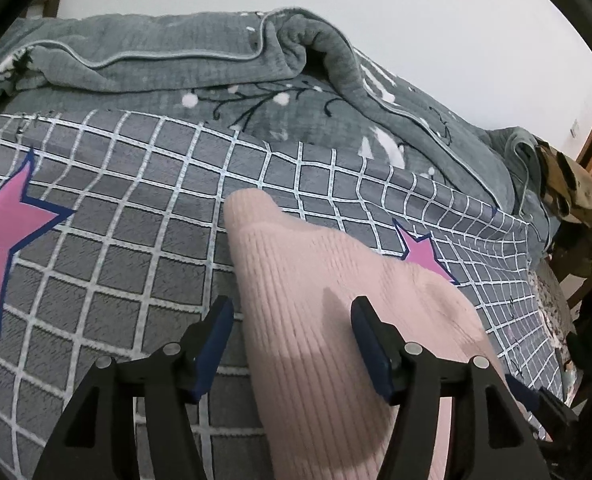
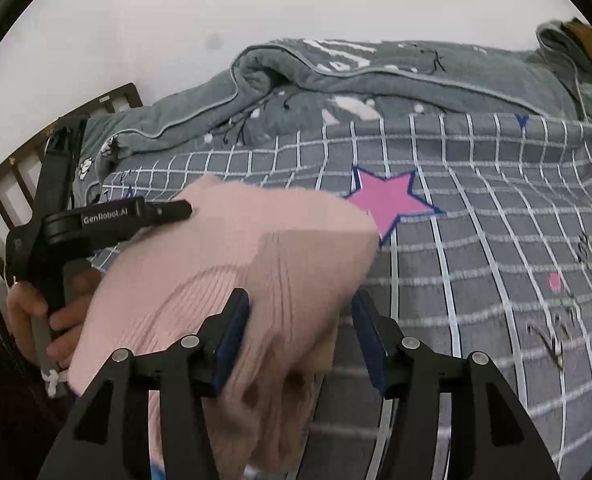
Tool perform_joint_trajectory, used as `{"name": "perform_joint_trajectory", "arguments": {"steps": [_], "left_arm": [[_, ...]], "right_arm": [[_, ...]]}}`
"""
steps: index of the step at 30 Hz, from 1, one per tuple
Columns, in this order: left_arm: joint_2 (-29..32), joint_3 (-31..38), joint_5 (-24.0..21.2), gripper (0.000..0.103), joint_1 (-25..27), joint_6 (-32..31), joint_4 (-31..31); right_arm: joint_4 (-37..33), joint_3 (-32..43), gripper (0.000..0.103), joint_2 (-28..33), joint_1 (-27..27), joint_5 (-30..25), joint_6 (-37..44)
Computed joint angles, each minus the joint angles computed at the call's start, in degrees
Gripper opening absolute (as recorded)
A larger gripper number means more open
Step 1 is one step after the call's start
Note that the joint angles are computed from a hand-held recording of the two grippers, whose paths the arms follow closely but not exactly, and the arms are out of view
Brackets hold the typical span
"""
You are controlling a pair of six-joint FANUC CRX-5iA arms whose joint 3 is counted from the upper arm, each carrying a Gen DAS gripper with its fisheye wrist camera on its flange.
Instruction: Fold small clothes
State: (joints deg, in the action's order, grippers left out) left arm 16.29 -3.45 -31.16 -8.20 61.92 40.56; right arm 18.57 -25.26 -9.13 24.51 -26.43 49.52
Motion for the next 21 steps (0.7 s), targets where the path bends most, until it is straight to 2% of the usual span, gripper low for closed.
{"name": "perform_joint_trajectory", "arguments": {"steps": [9, 11, 13, 15, 17, 19, 21], "left_arm": [[-4.64, -7.91, 1.71, 0.062, 0.30, -6.84, 9.21], [-5.43, -9.13, 1.56, 0.062, 0.28, -8.30, 10.75], [-6.09, -9.96, 1.47, 0.062, 0.17, -8.98, 11.07], [-7.13, -11.12, 1.93, 0.062, -0.04, -10.06, 11.09], [-8.38, -12.46, 2.50, 0.062, -0.23, -11.82, 11.50], [-9.78, -14.89, 3.64, 0.063, -0.59, -15.58, 15.00], [-11.23, -17.45, 4.72, 0.063, -0.83, -18.37, 18.24]], "right_arm": [[3.06, -2.48, 0.052, -2.20, 2.47, -2.99, -6.03], [1.68, -2.24, 0.044, -2.16, 2.44, -3.04, -6.54], [0.04, -2.24, 0.024, -2.54, 2.44, -2.31, -5.96], [5.24, -4.28, 0.013, -3.53, 3.12, -0.68, -9.92], [13.22, -8.02, 0.011, -5.64, 2.86, 3.47, -17.16], [19.29, -11.13, 0.011, -7.62, 1.67, 7.62, -24.24], [20.72, -12.19, 0.011, -8.13, 0.80, 9.36, -28.91]]}}
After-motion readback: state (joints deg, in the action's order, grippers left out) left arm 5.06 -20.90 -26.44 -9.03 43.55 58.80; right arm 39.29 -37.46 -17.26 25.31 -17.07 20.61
